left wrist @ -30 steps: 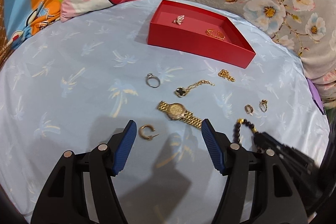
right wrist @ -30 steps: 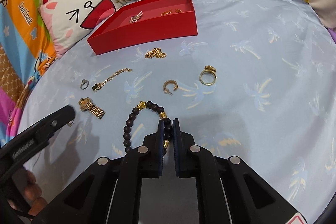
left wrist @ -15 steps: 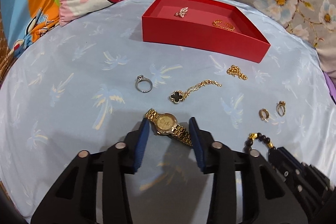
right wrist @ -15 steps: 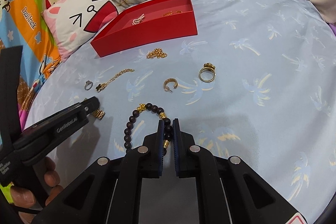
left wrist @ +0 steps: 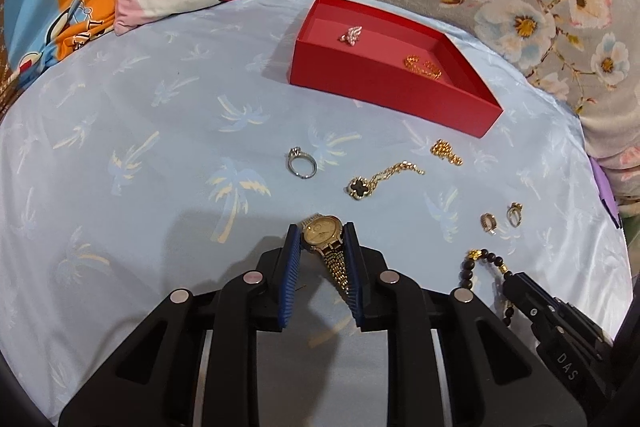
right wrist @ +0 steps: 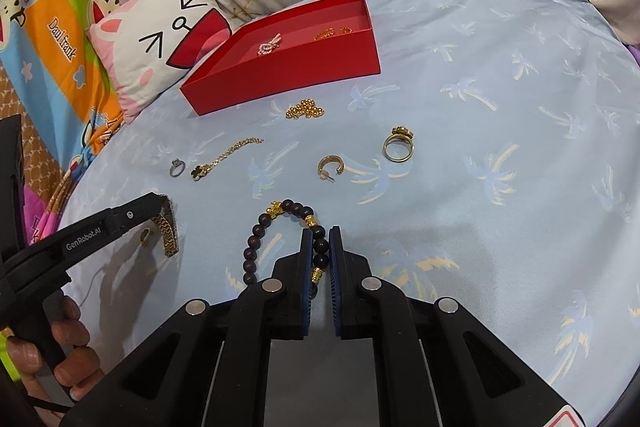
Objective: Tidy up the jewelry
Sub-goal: 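Lift and carry the watch and bead bracelet over the red tray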
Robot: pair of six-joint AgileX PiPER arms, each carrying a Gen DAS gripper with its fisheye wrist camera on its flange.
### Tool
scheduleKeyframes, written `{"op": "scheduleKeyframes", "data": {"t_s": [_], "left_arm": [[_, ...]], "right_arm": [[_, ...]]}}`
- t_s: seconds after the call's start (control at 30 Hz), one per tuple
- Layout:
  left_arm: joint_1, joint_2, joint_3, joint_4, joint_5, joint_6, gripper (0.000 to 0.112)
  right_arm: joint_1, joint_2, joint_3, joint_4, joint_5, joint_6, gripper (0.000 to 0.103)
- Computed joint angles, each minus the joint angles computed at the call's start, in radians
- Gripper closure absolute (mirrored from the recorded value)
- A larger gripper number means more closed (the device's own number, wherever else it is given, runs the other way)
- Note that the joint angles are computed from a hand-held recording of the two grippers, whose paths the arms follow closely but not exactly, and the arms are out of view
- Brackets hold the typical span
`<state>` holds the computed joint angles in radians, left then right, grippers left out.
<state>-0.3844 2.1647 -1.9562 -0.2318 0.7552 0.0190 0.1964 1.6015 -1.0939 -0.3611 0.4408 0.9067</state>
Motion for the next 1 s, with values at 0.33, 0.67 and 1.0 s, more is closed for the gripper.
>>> {"op": "scheduleKeyframes", "data": {"t_s": [0.33, 0.67, 1.0], "left_arm": [[0.008, -0.053, -0.016, -0.041, 0.029, 0.032, 0.092], [0.037, -0.106, -0.091, -0.077, 0.075, 0.084, 0.092], [0.07, 0.003, -0.388, -0.045, 0.16, 0.075, 0.092]], "right_arm": [[-0.003, -0.081, -0.04, 0.019, 0.054, -0.037, 0.096], [0.0, -0.169, -0.197, -0.032, 0.193, -0.089, 0.096], [-0.031, -0.079, -0.409, 0.004, 0.243, -0.233, 0.096]]}}
